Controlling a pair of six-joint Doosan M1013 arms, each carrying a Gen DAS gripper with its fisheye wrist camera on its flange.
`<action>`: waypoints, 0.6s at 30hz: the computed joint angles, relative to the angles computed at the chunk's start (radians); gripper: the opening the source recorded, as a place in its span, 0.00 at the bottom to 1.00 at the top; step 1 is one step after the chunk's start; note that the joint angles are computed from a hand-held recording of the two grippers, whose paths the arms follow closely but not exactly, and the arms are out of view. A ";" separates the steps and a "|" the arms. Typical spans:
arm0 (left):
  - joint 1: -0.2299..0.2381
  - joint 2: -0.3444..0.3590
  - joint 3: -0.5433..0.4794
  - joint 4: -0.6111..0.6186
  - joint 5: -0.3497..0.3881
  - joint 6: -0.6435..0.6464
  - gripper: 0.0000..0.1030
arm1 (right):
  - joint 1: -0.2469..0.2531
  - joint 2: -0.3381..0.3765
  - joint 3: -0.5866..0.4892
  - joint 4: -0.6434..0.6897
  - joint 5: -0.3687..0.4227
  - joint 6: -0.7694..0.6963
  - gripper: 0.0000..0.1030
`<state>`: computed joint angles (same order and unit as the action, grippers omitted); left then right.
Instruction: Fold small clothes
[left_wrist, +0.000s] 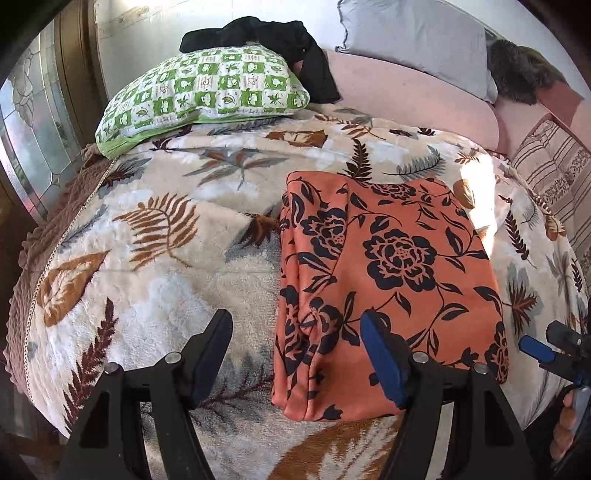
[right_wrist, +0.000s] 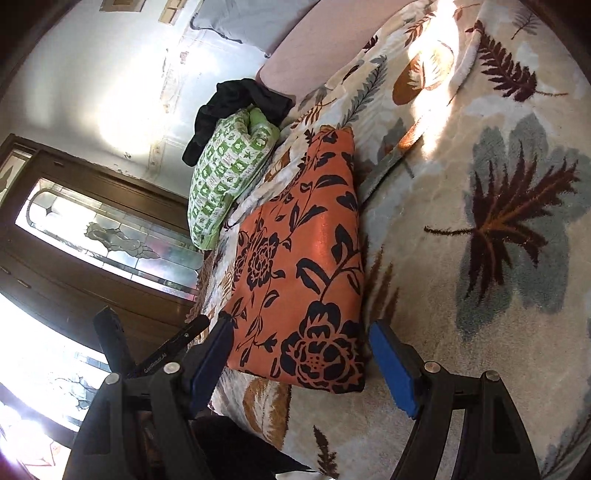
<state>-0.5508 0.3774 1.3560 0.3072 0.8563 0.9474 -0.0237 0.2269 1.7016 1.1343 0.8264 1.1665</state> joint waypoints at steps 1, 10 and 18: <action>-0.001 0.002 -0.002 0.001 0.005 0.000 0.70 | 0.001 0.001 0.000 -0.003 0.002 -0.001 0.77; -0.004 -0.011 0.011 0.006 -0.006 -0.007 0.70 | 0.022 -0.006 -0.003 -0.043 -0.001 0.022 0.77; 0.006 -0.016 0.019 -0.023 -0.021 0.000 0.70 | 0.030 -0.008 -0.017 -0.067 0.001 0.036 0.77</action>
<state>-0.5444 0.3618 1.3747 0.2845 0.8350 0.9475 0.0059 0.2189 1.6843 1.0678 0.8278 1.2027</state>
